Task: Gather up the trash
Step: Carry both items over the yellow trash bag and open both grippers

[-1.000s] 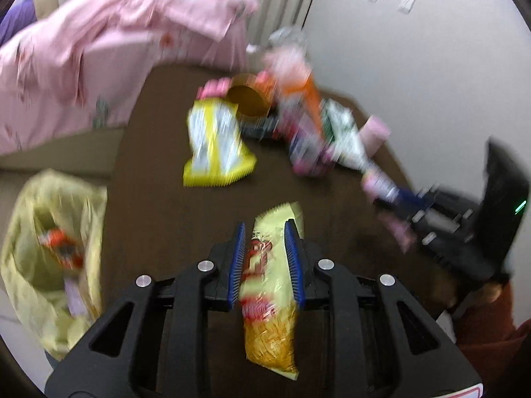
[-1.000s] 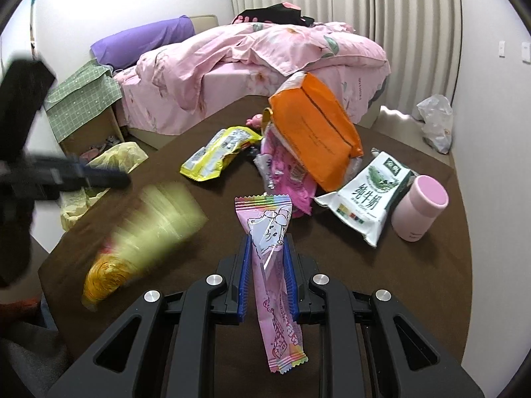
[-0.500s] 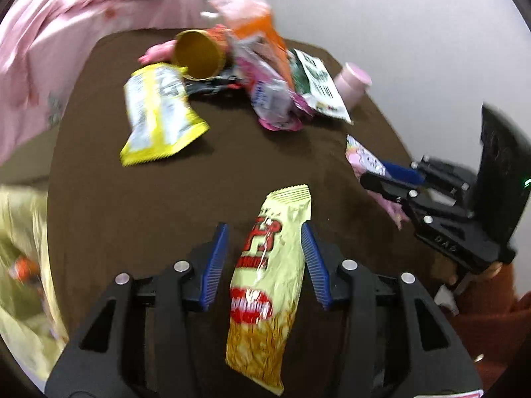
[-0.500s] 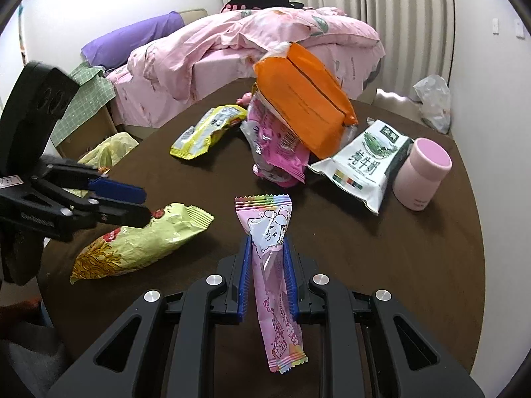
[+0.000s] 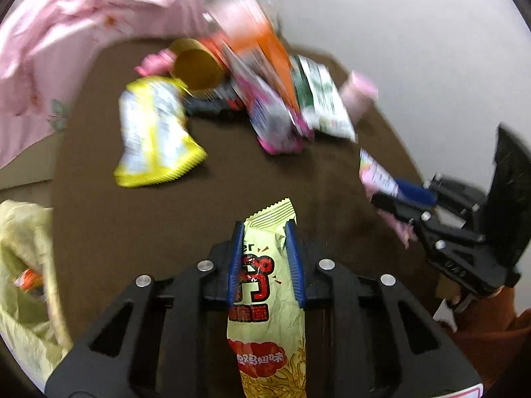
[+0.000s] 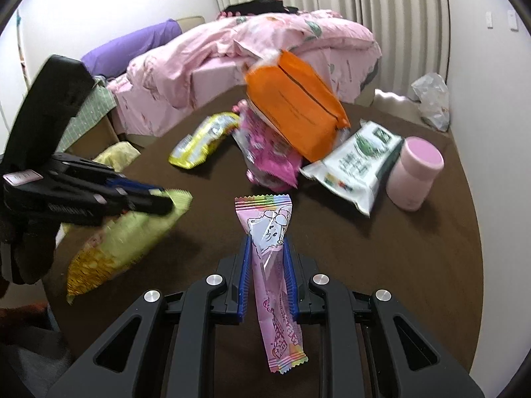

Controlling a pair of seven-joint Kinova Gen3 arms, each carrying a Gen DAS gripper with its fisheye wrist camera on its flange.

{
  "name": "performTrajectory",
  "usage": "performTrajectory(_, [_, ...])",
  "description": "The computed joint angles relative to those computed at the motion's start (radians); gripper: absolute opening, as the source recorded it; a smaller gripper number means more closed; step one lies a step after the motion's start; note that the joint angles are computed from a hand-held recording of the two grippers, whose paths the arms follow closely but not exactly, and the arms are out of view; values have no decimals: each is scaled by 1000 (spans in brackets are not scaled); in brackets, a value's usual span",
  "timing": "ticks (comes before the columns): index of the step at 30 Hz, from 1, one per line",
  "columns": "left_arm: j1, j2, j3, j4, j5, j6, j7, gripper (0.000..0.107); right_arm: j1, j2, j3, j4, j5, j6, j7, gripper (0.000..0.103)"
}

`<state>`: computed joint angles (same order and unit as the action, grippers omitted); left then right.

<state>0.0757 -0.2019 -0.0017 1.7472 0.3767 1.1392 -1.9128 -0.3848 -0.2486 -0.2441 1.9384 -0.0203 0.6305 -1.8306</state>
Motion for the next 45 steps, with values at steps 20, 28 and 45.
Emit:
performTrajectory(20, [-130,-346,-415,151,-122,-354,78,24,-230,340,-64,-450,-62,-61,226,19])
performTrajectory(28, [-58,-289,-643,218,-22,-425,-11,24,-315,601,-67,-735,-146,86,334,19])
performTrajectory(45, [-38,-159,-795,351,142,-446,-263,23,-408,827,11,-988,-133,312,328,19])
